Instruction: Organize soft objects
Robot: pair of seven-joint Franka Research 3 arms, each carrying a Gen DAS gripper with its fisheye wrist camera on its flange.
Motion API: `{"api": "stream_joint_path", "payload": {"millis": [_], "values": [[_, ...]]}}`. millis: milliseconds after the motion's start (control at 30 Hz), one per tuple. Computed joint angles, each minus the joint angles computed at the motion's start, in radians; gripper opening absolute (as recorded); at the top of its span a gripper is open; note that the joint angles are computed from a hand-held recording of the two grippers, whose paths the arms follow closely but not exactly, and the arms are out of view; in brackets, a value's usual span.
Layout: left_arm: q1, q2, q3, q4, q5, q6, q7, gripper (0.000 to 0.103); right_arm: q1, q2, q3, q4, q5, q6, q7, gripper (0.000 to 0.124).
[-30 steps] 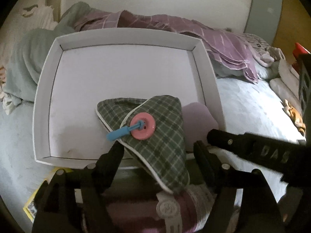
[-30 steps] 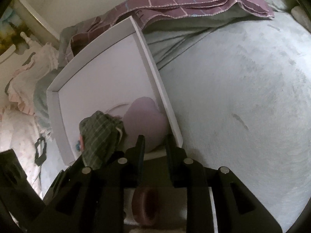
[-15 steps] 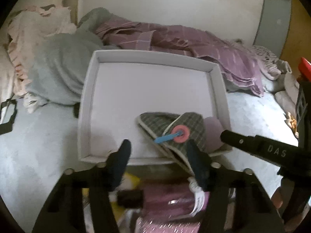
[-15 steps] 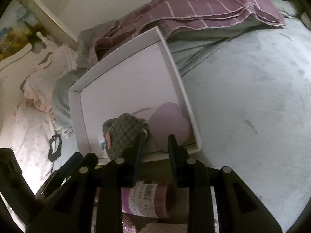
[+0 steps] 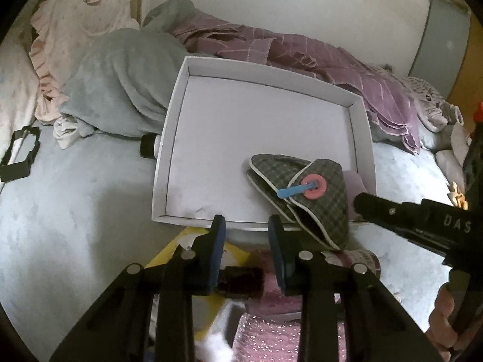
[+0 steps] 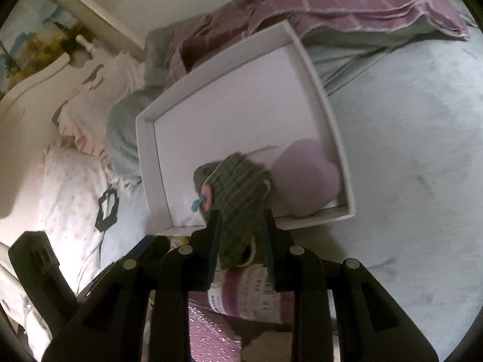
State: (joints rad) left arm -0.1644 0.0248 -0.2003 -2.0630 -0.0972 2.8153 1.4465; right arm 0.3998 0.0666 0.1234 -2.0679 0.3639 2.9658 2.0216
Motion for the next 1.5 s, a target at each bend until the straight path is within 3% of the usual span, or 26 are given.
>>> {"api": "stream_joint_path", "payload": {"millis": [100,167,233,267,333,400,467,533,700,867,967,1000,1067,1233,1267,1400,1500], "values": [[0.005,0.01,-0.001,0.004,-0.037,0.009,0.058,0.028,0.019,0.035,-0.012,0.038,-0.072,-0.01,0.041,0.055],[0.009,0.009,0.002,-0.005,-0.014,0.025,0.054,0.029,0.055,0.054,-0.058,0.075,-0.255,-0.068,0.176,0.055],[0.016,0.005,0.01,-0.013,0.016,0.032,0.027,0.029,0.075,0.075,-0.084,0.113,-0.389,-0.13,0.274,0.04],[0.02,0.003,0.013,-0.017,0.025,0.035,0.017,0.029,0.064,0.086,-0.071,0.125,-0.374,-0.131,0.255,0.024],[0.026,0.001,0.017,-0.022,0.022,0.044,0.011,0.028,0.038,0.104,-0.042,0.141,-0.305,-0.115,0.178,0.021],[0.032,-0.002,0.017,-0.024,-0.017,0.05,0.033,0.028,0.054,0.121,-0.066,0.171,-0.365,-0.112,0.191,0.016],[0.036,-0.003,0.015,-0.027,-0.058,0.054,0.059,0.028,0.093,0.14,-0.118,0.211,-0.501,-0.125,0.254,0.016],[0.037,-0.003,0.016,-0.028,-0.065,0.057,0.067,0.029,0.127,0.18,-0.154,0.3,-0.648,-0.229,0.283,0.016],[0.045,0.0,0.021,-0.025,-0.068,0.046,0.046,0.029,0.101,0.215,-0.114,0.362,-0.645,-0.347,0.181,0.015],[0.048,-0.008,0.024,-0.035,-0.065,0.055,0.041,0.029,0.142,0.21,-0.13,0.373,-0.763,-0.467,0.222,0.019],[0.048,-0.009,0.023,-0.036,-0.086,0.057,0.055,0.028,0.104,0.155,-0.109,0.295,-0.706,-0.393,0.25,0.031],[0.048,-0.009,0.024,-0.035,-0.087,0.055,0.056,0.029,0.089,0.135,-0.103,0.259,-0.682,-0.342,0.259,0.044],[0.048,-0.01,0.024,-0.036,-0.09,0.056,0.062,0.029,0.067,0.104,-0.108,0.19,-0.659,-0.188,0.322,0.057],[0.048,-0.011,0.025,-0.038,-0.128,0.055,0.087,0.028,0.074,0.132,-0.156,0.197,-0.697,-0.026,0.528,0.058],[0.049,-0.011,0.026,-0.038,-0.122,0.054,0.079,0.028,0.071,0.151,-0.155,0.214,-0.674,-0.006,0.534,0.058],[0.049,-0.012,0.025,-0.036,-0.134,0.044,0.09,0.029,0.071,0.189,-0.122,0.267,-0.57,-0.054,0.435,0.057],[0.051,-0.009,0.022,-0.011,-0.27,-0.032,0.206,0.028,0.117,0.169,-0.155,0.246,-0.62,-0.068,0.449,0.057]]}}
